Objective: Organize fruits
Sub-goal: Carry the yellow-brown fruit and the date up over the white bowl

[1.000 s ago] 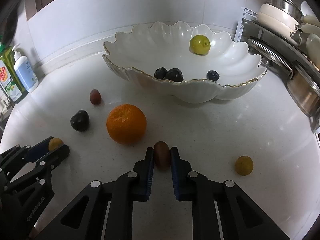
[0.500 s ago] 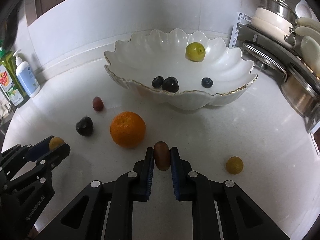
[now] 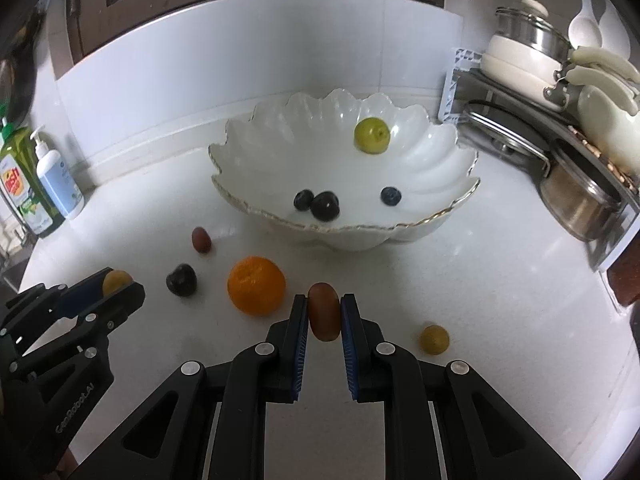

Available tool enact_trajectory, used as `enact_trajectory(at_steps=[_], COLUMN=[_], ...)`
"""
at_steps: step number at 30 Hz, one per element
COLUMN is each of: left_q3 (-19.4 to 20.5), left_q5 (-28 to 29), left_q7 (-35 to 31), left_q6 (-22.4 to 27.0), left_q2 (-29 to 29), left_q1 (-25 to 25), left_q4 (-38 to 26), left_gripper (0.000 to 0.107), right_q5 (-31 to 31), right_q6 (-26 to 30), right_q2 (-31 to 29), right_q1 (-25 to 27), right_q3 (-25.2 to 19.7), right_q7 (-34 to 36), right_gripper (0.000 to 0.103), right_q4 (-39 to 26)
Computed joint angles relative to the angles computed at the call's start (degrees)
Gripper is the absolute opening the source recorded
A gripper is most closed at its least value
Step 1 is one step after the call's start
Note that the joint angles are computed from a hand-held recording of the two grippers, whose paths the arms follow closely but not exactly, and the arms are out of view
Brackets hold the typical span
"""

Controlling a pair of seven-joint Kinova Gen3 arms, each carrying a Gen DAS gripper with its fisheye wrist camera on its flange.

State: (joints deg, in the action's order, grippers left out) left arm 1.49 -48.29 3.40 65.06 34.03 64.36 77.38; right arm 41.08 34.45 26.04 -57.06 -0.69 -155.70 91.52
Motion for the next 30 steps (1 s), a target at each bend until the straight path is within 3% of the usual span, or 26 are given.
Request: enact_trajectory(at_steps=[30], left_q3=[-1.4], left_q5=[-0.8], left_q7=[-12.3], left_q6=[1.0], left_q2=[0.3], left_q1=[-1.5], left_q4=[-9.7], left_gripper=[0.027], right_q5=[4.5], right_q6=[6.0], right_q2=[-3.5], right_q1=[2.2], right_q3=[-1.6], right_q7=[-4.2], right_gripper=[0.018], right_q4=[-2.9])
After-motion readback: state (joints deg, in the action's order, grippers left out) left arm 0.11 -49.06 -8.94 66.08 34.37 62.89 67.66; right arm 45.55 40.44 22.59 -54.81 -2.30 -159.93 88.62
